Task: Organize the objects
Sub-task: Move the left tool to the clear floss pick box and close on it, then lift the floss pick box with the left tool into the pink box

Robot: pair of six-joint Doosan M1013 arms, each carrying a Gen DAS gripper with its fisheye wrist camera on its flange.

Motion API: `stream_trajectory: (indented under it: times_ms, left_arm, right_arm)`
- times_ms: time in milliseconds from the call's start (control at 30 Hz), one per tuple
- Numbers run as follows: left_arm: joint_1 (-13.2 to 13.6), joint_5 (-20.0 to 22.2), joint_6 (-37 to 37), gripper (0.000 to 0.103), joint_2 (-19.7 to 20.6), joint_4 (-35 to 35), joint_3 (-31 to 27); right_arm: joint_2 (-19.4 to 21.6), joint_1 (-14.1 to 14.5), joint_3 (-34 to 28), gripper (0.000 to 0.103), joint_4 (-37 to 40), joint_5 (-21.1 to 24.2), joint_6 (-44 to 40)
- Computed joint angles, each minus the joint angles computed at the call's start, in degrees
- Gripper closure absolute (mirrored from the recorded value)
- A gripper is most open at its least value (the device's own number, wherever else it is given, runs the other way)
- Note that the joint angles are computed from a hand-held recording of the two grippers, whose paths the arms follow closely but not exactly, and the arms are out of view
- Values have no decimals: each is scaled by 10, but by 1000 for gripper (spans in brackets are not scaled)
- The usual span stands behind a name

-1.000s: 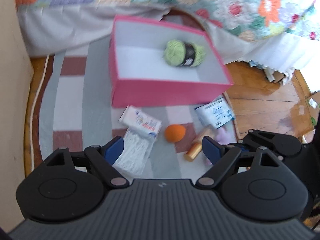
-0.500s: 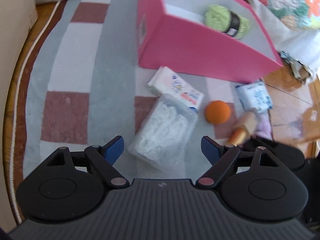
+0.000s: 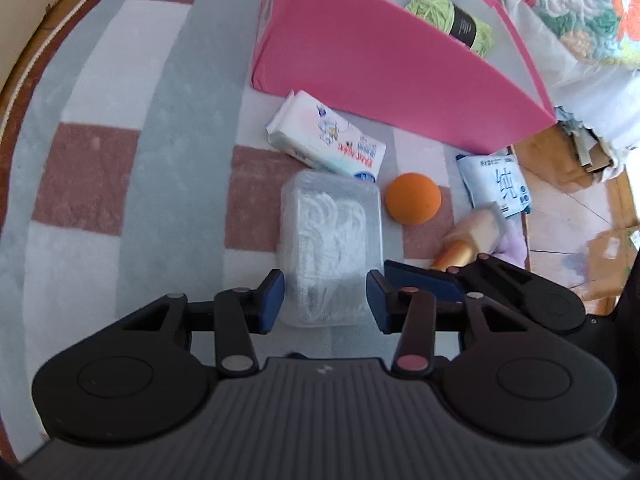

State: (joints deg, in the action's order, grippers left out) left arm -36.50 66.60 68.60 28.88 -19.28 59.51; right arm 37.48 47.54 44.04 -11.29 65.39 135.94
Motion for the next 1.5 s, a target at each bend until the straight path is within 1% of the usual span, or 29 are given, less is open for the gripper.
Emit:
stream_trajectory:
  times_ms: [100,133,167,200,233,300,433,533,767,967,1133,1233,1300,1400,1467,1500]
  left_arm:
    - [-3,-11,-19,59,-1,-7,5]
    - [-1,-16,-26,59,-3,-17,10]
    - [1,-22,-33,59,-5,-26,15]
    - [2,-28,-44,59,-6,-29,19]
    - [2,-30,-51,58,-6,-26,21]
    - [0,-45,-64,55,-9,-10,28]
    - [-2,-66,-76,56,-13,-2,37]
    - [-3,-76,-66,57,-19,-25,47]
    - [-33,-116,-89,63,-49,54,73]
    - [-56,-150,-109,63,-74,117,86]
    - [-65,-170,-121,63,-80,152,70]
    - [-67,-168,-109,63,-75,166,42]
    - [-67,-158,-93,63,-66,171,12]
    - [-67,-133,-64,63,-43,180,-45]
    - [-68,-114,-52,63,-26,188,-83]
    - [-67,-103,-48,63,-15,190,-105]
  right_arm:
    - [10,9,-12,17,-44,29,2]
    - [16,11,-21,19,-57,46,0]
    - [26,12,-36,21,-65,66,-1]
    - [31,14,-43,26,-75,84,4]
    - [28,14,-37,28,-76,82,11]
    - [16,14,-16,34,-79,58,24]
    - [10,17,-6,35,-89,53,22]
    - [0,16,8,35,-82,37,31]
    - [-23,18,35,35,-82,10,34]
    - [-39,36,48,35,-152,-3,11]
    - [-47,44,47,35,-224,-13,10]
    - [-53,44,38,35,-257,-18,14]
    - [-53,42,31,35,-278,-22,17]
    - [-43,38,3,35,-300,-12,12]
    - [-33,30,-24,35,-295,-6,-1]
    - [-34,26,-27,35,-290,-7,-3]
